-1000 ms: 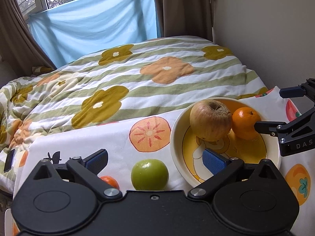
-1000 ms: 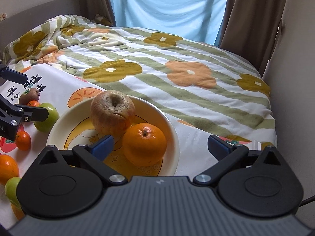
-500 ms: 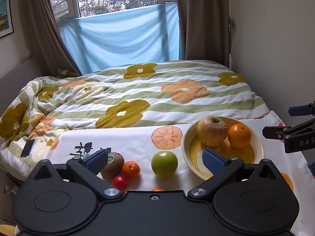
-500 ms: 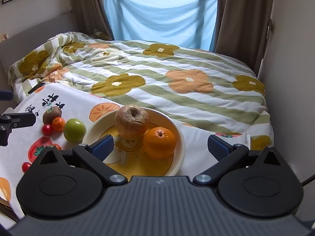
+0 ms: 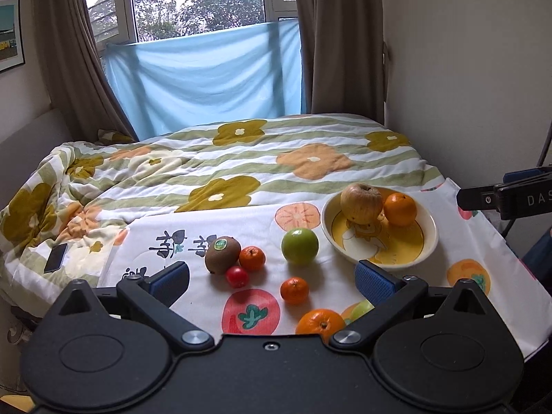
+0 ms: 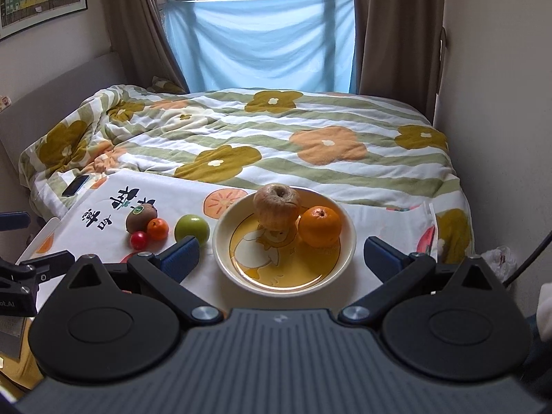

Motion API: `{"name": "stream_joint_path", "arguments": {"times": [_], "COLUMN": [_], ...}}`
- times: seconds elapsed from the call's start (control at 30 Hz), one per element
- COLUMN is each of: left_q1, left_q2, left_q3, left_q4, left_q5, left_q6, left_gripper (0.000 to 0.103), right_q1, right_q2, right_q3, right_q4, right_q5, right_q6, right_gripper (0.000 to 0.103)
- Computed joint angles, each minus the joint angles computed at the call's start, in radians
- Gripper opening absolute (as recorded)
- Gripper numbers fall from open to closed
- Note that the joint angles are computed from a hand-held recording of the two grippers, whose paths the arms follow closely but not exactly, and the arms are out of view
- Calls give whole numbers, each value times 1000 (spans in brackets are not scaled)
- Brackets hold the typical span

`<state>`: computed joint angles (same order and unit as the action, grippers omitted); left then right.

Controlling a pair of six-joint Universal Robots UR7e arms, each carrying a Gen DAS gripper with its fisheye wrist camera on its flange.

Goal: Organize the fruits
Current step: 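Grasp the large orange with the left tool while the right tool grasps the green apple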

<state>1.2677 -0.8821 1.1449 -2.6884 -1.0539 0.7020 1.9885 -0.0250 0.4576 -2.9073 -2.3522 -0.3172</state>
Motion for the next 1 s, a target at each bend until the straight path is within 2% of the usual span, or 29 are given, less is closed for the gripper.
{"name": "stream_joint_path", "arguments": {"times": [0.13,0.33,0.53,0.7,1.0], "left_q1": [28,73,112,136,160], "left_q2": [-29,-26,20,80,164], "left_q3": [28,23,-44,-137,-254], "left_q4": [43,114,204,299,422], "left_q5": [-48,-127,-192,-217,-249], "left_q6": [61,215,347,388,471], "left_gripper": [103,103,103,101,90], "right_q1": [15,23,14,2,-10], "right_q2": [0,8,47,84,129], "right_q3": [48,110,101,75,23], "right_q4": [-14,-18,4,11,47], "right_q5": [-31,-60,-69,-67,-87], "right_q6": [76,165,230,260,295], "right_gripper": [103,103,103,103,103]}}
